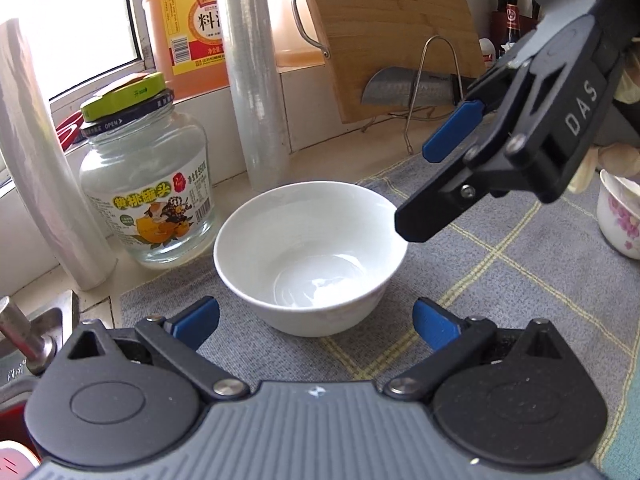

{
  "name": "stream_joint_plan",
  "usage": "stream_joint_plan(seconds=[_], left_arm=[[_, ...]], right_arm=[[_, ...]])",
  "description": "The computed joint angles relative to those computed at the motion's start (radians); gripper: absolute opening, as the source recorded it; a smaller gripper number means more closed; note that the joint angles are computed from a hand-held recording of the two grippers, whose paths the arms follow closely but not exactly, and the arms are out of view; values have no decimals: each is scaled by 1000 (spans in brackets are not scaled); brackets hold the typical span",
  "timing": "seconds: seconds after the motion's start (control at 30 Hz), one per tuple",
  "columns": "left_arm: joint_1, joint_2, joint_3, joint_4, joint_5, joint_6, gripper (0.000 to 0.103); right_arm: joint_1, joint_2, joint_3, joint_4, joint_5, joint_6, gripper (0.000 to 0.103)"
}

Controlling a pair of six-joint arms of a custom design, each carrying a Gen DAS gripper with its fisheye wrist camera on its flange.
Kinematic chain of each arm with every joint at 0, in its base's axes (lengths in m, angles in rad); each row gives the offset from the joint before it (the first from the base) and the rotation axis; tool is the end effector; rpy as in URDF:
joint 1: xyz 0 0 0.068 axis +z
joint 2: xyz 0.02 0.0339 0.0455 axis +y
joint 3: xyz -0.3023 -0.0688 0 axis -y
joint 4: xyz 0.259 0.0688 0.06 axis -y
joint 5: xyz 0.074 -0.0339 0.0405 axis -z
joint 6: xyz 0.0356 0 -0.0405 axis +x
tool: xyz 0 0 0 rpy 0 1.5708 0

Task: Organize plates and bowls
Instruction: 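Grasp the last white bowl's rim with the right gripper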

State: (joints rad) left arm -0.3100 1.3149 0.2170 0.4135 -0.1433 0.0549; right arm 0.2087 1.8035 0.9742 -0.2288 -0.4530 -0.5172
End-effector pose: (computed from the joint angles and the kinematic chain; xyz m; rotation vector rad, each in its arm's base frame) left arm 0.1915 -0.0560 0.1336 0.3322 2.2223 0.0243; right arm 0.3498 0.0900 0.1648 -1.0413 2.3114 0.4743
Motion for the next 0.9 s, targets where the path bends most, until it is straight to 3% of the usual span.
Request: stream_joint_plan(seconds=[0.43,0.9], left_arm=[[48,49,5,77,52,32,95],[72,90,7,126,104,10,93]], right_arm=[[68,143,169,-116,-60,-18,103],[84,186,225,-171,-97,-48,103]])
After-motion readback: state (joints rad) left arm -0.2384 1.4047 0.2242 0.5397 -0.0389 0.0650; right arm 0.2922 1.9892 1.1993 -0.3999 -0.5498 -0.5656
